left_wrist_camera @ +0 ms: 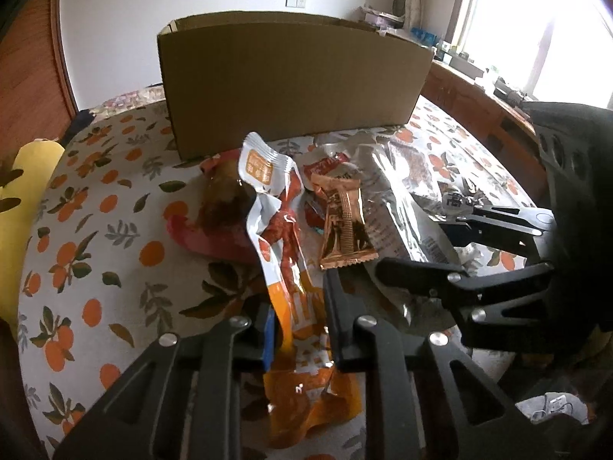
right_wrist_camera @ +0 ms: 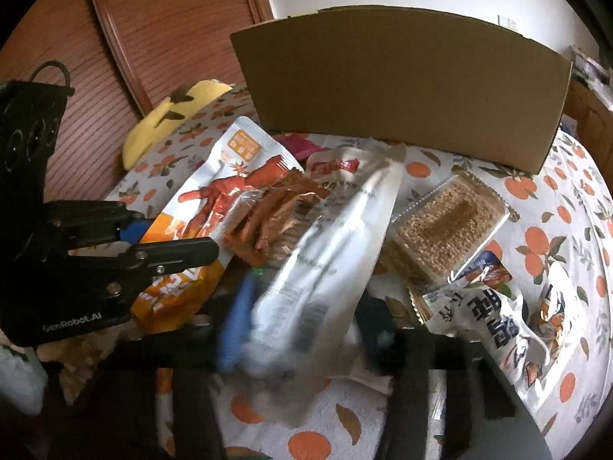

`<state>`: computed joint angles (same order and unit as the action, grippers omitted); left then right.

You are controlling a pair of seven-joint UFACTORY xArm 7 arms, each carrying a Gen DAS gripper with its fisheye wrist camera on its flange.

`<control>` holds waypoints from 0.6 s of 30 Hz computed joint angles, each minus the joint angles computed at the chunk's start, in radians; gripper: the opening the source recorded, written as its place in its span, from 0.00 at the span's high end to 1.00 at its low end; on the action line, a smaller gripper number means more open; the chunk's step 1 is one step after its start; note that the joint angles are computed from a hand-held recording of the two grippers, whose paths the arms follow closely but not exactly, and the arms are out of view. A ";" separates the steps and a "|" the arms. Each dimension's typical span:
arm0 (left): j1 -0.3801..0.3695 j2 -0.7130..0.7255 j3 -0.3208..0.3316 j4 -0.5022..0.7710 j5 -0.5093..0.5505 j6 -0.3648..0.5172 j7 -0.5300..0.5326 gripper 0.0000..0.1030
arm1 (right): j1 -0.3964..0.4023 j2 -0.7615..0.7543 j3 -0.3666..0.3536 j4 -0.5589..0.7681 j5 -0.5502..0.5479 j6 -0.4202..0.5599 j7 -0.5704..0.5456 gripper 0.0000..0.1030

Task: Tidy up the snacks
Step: 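Lower the left tool onto the orange strip bag while the right tool reaches the silver pouch, then close the left tool on the orange bag while the right tool grips the silver pouch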

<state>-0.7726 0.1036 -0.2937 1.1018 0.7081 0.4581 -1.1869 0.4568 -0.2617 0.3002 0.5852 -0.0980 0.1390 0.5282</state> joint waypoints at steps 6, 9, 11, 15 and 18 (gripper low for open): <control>0.002 -0.044 -0.011 -0.028 0.053 0.006 -0.071 0.86 | -0.058 -0.056 0.053 -0.029 -0.077 -0.005 0.081 0.66; 0.010 -0.056 -0.021 -0.033 0.074 0.013 -0.097 0.86 | -0.059 -0.088 0.053 -0.042 -0.085 0.000 0.083 0.67; 0.015 -0.060 -0.027 -0.031 0.081 0.017 -0.103 0.88 | -0.045 -0.108 0.039 -0.055 -0.076 0.002 0.070 0.75; 0.018 -0.061 -0.037 -0.019 0.101 0.039 -0.109 0.90 | -0.014 -0.136 0.006 -0.068 -0.044 0.008 0.034 0.77; 0.016 -0.060 -0.041 -0.009 0.111 0.051 -0.116 0.90 | -0.011 -0.143 0.008 -0.072 -0.033 0.015 0.016 0.77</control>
